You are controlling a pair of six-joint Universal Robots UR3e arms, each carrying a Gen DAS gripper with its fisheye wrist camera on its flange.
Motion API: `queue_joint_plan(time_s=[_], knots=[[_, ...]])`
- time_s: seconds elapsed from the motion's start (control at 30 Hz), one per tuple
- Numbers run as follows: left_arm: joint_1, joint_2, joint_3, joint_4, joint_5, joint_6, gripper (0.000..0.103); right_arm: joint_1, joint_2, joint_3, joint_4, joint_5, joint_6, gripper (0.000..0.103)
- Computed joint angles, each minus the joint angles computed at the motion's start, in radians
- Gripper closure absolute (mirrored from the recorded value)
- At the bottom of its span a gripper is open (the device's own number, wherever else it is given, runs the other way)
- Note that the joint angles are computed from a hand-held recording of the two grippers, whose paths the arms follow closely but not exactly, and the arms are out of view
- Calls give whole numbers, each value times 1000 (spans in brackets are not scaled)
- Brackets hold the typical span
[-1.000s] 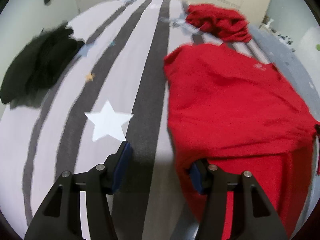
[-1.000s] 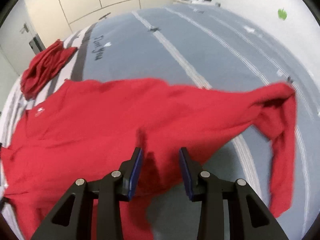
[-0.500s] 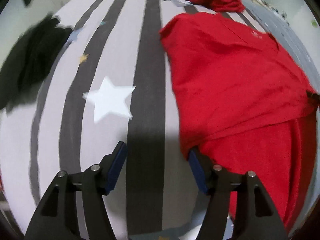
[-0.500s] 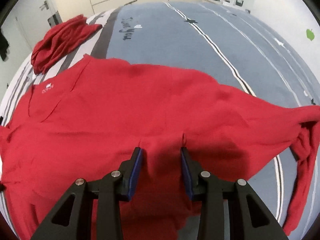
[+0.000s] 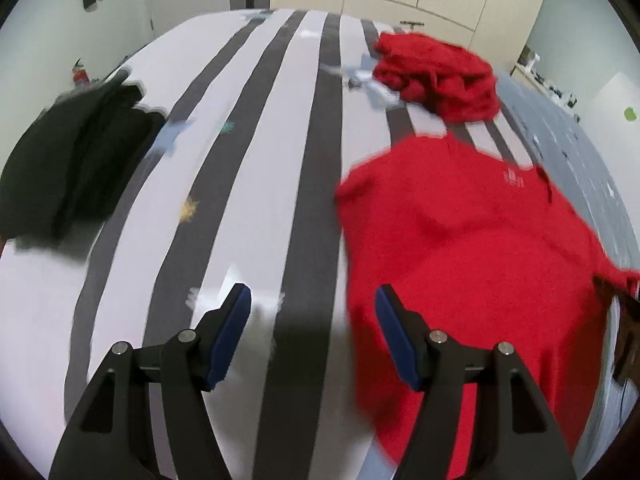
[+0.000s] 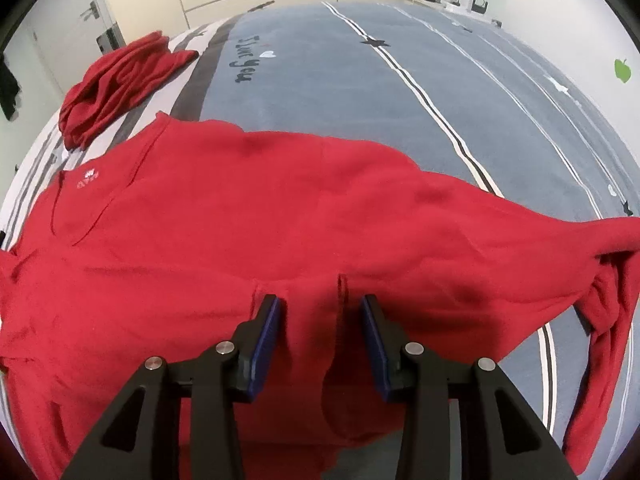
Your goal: Fold clothes
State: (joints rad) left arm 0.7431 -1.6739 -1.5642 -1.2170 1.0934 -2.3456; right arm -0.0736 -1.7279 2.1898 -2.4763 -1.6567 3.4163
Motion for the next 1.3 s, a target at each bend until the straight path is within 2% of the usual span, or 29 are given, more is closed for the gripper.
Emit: queue_joint_plan(time_s=[0.1,0.13,0.2,0.27,0.3,0.33,0.43,0.57,0.67,0.77,0.83,0.97,1.1,1.2,1.3], knots=[[-92,-163,161,13,-2,-121,41,4,8,1,-10,-5,0,65],[-130,-256,265,6,14,-173,41,6,13,0,-14,-6,2,65],[-176,-372,414,-75,26,-228,42,11,23,0,-27,-10,0,65],[-215,-454,518,-125,55,-256,48,11,28,5,-39,-7,1,65],[-233,-492,569,-153,65,-253,57,9,29,9,-45,-3,3,65],[-256,-520,605,-159,103,-248,78,5,28,11,-49,2,5,65],[-296,-572,649,-124,174,-248,94,-4,21,21,-56,7,-3,65],[-357,-649,758,-48,273,-256,95,-18,-32,63,-50,16,-25,64],[-378,-712,881,-37,315,-310,95,-31,-46,81,-63,26,-44,64],[-345,-703,923,-31,255,-352,94,-40,-70,95,-65,33,-57,64],[-315,-617,814,7,197,-308,93,-40,-100,98,-49,30,-56,64],[-230,-338,452,80,91,-165,93,-15,-271,109,22,41,-67,62],[-52,53,35,-28,-8,4,91,61,-438,129,149,27,-51,62],[137,366,-204,-252,-26,203,89,136,-583,159,280,27,16,62],[427,656,-298,-651,-8,517,84,268,-682,193,379,7,118,62]])
